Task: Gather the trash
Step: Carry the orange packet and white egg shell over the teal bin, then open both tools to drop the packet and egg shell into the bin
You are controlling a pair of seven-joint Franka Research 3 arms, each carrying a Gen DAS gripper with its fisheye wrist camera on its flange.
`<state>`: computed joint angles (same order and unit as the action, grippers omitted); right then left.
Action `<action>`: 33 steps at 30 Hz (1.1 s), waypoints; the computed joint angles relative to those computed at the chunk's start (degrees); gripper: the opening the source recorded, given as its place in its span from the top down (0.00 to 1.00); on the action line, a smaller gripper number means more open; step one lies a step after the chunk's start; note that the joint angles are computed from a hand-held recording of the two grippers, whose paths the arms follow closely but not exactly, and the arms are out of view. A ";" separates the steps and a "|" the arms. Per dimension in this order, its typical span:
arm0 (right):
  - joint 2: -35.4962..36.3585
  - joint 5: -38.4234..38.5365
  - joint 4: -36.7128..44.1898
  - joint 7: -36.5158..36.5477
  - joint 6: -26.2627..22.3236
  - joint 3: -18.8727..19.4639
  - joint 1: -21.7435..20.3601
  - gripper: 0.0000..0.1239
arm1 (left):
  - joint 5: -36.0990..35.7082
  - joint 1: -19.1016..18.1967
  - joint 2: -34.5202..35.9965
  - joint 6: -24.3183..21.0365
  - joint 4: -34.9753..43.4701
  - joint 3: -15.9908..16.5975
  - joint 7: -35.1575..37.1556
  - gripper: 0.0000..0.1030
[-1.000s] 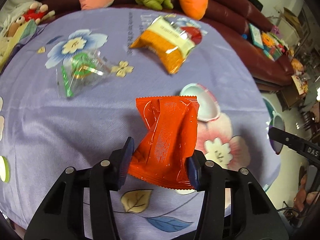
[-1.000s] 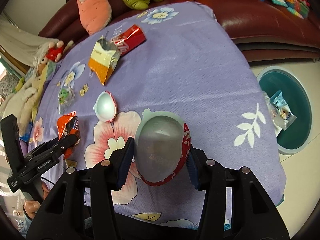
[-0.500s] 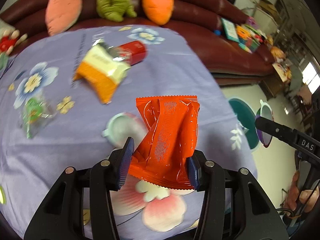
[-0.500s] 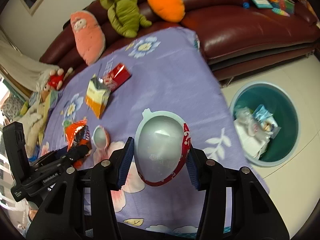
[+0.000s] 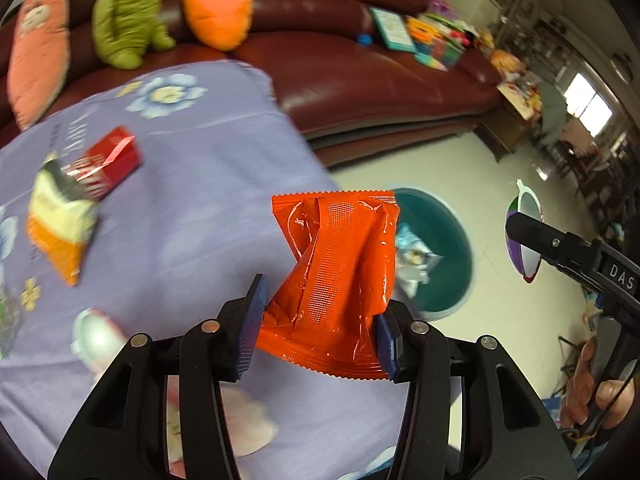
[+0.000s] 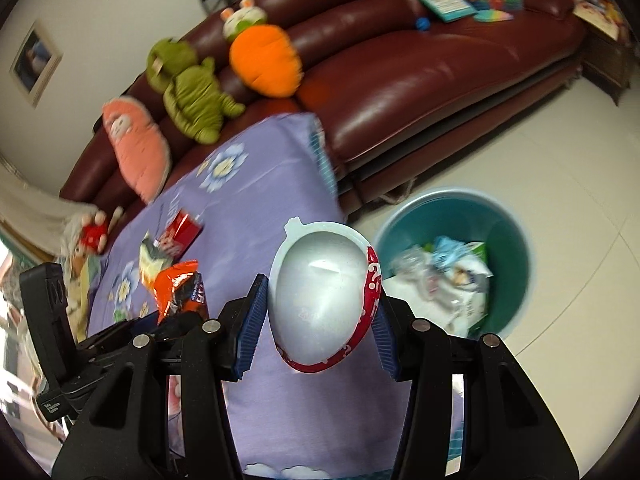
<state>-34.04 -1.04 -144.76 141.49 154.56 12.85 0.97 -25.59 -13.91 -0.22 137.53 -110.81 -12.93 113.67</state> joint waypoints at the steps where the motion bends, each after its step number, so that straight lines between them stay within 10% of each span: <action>1: -1.52 -0.30 -1.10 0.53 0.04 -0.18 -0.79 0.62 | 0.39 -0.43 0.97 -0.15 1.04 -0.44 -0.35 0.52; 33: -8.23 6.48 -10.79 -6.95 0.09 -5.87 -8.17 0.62 | 14.14 -7.96 22.63 -6.38 19.59 -9.15 -9.12 0.50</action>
<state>-42.27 5.44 -155.55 134.53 154.65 6.98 -7.20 -11.45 -21.86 22.41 131.15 -91.22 -22.09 104.55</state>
